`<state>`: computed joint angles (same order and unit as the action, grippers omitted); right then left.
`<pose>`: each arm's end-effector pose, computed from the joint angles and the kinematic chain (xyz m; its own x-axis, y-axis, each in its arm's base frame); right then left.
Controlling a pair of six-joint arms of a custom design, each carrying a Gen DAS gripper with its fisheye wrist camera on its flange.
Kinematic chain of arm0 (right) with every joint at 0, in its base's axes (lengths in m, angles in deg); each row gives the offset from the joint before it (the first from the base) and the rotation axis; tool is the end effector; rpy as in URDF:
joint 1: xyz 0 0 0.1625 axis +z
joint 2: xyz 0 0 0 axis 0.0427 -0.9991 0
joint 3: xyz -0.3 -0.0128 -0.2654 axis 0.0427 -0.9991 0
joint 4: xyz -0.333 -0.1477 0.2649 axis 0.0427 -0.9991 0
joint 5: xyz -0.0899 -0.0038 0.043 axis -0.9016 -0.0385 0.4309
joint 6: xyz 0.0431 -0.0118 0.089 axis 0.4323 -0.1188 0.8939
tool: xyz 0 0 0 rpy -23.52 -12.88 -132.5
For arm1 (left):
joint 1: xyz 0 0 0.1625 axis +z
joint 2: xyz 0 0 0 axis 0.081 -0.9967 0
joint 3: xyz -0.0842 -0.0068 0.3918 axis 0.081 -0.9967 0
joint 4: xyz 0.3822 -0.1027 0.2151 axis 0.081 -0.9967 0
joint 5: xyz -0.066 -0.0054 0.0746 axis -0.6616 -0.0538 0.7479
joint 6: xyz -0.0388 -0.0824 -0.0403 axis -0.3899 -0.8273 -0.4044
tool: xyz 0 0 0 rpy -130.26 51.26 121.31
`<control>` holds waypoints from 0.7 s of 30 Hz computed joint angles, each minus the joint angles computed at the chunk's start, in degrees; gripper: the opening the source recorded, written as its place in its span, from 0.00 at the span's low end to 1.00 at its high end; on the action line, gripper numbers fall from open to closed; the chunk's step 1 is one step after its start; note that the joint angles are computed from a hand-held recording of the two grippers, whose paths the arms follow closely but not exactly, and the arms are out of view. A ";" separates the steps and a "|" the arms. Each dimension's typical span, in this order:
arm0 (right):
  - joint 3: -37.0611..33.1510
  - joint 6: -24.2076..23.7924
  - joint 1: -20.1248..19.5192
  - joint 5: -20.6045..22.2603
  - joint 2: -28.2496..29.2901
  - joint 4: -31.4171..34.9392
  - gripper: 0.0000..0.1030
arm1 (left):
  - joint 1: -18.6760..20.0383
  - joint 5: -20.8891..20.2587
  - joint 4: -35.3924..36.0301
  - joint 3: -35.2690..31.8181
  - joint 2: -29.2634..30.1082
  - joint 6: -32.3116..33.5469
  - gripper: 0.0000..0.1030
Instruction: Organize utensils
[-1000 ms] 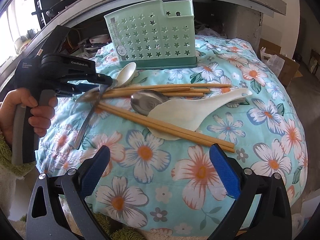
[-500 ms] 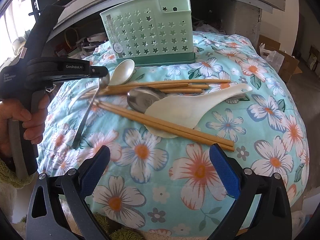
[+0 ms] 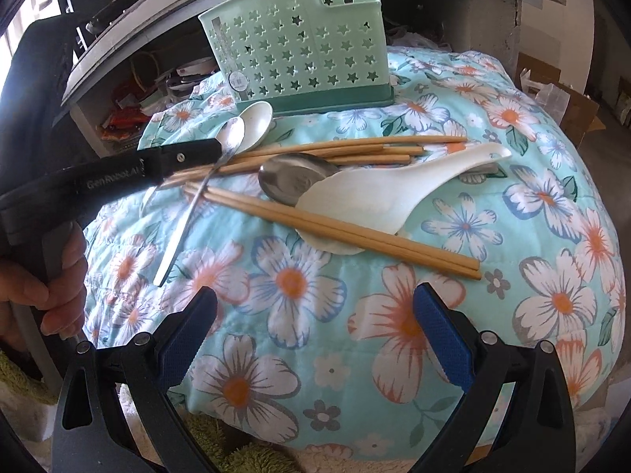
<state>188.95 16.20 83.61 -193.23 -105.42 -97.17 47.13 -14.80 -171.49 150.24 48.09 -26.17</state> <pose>0.0550 -0.6186 0.2065 -0.8216 -0.1296 0.5552 -0.4062 0.8163 -0.4106 -0.3151 -0.7139 0.0033 -0.7879 0.2775 -0.5497 0.5378 0.7449 -0.3949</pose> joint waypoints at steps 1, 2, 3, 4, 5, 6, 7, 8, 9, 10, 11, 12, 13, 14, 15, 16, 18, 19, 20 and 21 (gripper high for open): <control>0.00 0.14 -0.08 0.04 0.00 0.13 0.94 | 0.25 0.67 0.29 -0.44 0.02 -0.66 0.20; -0.01 0.21 -0.06 0.05 0.06 0.08 0.94 | 0.57 0.78 0.62 -0.88 0.06 -1.40 0.27; -0.01 0.30 -0.05 0.10 0.03 0.11 0.94 | 1.05 0.19 1.64 -1.58 0.12 -2.41 0.33; 0.00 0.39 -0.06 0.20 0.02 0.17 0.94 | 1.57 -0.90 3.28 -2.33 0.12 -3.72 0.36; 0.01 0.43 -0.07 0.24 0.02 0.22 0.94 | 2.17 -2.51 5.05 -3.21 0.21 -5.09 0.37; -0.01 0.43 -0.05 0.17 0.06 0.23 0.94 | 2.76 -4.35 6.28 -3.78 0.23 -6.21 0.38; -0.11 0.46 -0.02 0.11 0.10 0.36 0.94 | 3.30 -6.07 7.28 -4.35 0.35 -7.28 0.38; -0.19 0.49 -0.03 0.10 0.11 0.49 0.94 | 3.79 -7.26 8.17 -4.90 0.54 -8.52 0.38; -0.19 0.51 -0.07 0.12 0.09 0.55 0.94 | 4.04 -7.66 8.55 -5.30 0.75 -9.44 0.38; -0.23 0.53 -0.09 0.12 0.11 0.62 0.94 | 4.16 -7.83 8.06 -5.48 0.97 -9.50 0.38; -0.25 0.58 -0.09 0.08 0.16 0.66 0.94 | 4.26 -8.02 7.94 -5.83 1.20 -9.45 0.38; -0.32 0.61 -0.10 0.04 0.24 0.71 0.94 | 4.37 -8.29 8.33 -6.37 1.47 -9.77 0.37; -0.37 0.58 -0.10 0.01 0.30 0.74 0.94 | 4.47 -8.68 8.46 -6.86 1.73 -9.98 0.37; -0.43 0.54 -0.13 0.03 0.32 0.79 0.94 | 4.56 -8.96 8.72 -7.45 2.05 -10.06 0.37; -0.45 0.52 -0.14 0.04 0.34 0.79 0.94 | 4.63 -9.06 9.18 -8.05 2.34 -10.11 0.37; -0.48 0.53 -0.15 0.03 0.37 0.80 0.94 | 4.67 -8.79 9.84 -8.82 2.75 -10.33 0.37; -0.67 0.57 -0.15 0.01 0.48 0.94 0.94 | 4.59 -7.63 11.01 -10.16 3.62 -10.87 0.35; -0.72 0.56 -0.16 0.03 0.50 1.00 0.94 | 4.47 -6.78 11.65 -10.81 4.05 -11.07 0.35; -0.76 0.51 -0.21 0.06 0.53 1.00 0.94 | 4.27 -5.73 12.26 -11.35 4.43 -11.16 0.34; -0.76 0.51 -0.21 0.06 0.53 1.00 0.94 | 4.01 -4.49 12.71 -11.88 4.91 -11.07 0.33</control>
<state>188.19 16.71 83.40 -193.17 -104.90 -96.17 51.14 -19.28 -158.78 138.36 53.00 -37.24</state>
